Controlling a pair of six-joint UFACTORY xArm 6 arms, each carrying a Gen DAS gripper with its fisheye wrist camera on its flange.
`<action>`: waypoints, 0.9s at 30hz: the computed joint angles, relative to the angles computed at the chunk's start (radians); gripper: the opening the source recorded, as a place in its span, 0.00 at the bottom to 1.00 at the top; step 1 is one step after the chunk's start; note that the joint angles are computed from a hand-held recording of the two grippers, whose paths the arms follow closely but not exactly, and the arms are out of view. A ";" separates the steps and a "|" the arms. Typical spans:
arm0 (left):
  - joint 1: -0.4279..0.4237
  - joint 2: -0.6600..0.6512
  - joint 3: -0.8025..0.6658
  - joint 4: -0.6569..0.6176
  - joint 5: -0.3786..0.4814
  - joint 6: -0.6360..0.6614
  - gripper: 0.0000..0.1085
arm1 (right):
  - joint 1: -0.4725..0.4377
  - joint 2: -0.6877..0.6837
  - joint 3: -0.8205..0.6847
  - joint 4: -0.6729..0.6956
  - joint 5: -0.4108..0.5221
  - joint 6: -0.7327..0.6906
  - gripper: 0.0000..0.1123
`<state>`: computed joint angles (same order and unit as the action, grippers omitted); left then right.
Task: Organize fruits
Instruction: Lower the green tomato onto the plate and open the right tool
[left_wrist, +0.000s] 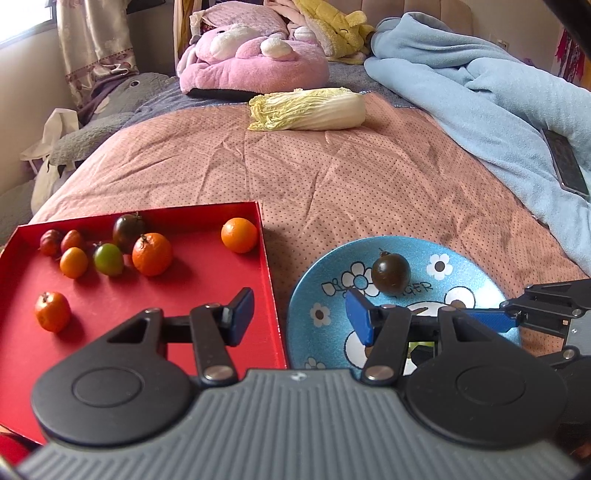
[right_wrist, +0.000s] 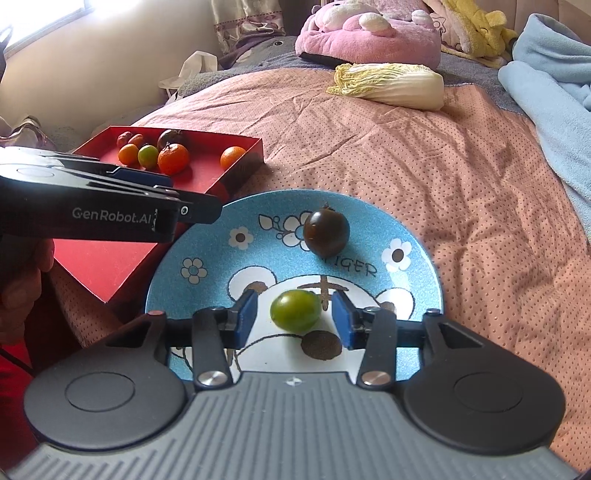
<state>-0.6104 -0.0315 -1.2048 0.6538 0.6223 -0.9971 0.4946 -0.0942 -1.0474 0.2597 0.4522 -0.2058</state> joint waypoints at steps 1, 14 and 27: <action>0.000 -0.001 0.000 0.002 0.000 -0.002 0.53 | 0.000 -0.003 0.002 0.000 -0.006 -0.001 0.57; 0.001 -0.022 0.013 0.031 0.013 -0.048 0.53 | 0.015 -0.032 -0.003 0.005 -0.003 -0.008 0.64; 0.016 -0.075 0.058 0.054 0.018 -0.097 0.53 | 0.055 -0.017 -0.052 0.009 0.010 -0.031 0.65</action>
<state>-0.5945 -0.1065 -1.1469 0.7075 0.6404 -1.0945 0.5497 -0.1113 -1.0989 0.2692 0.4624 -0.2365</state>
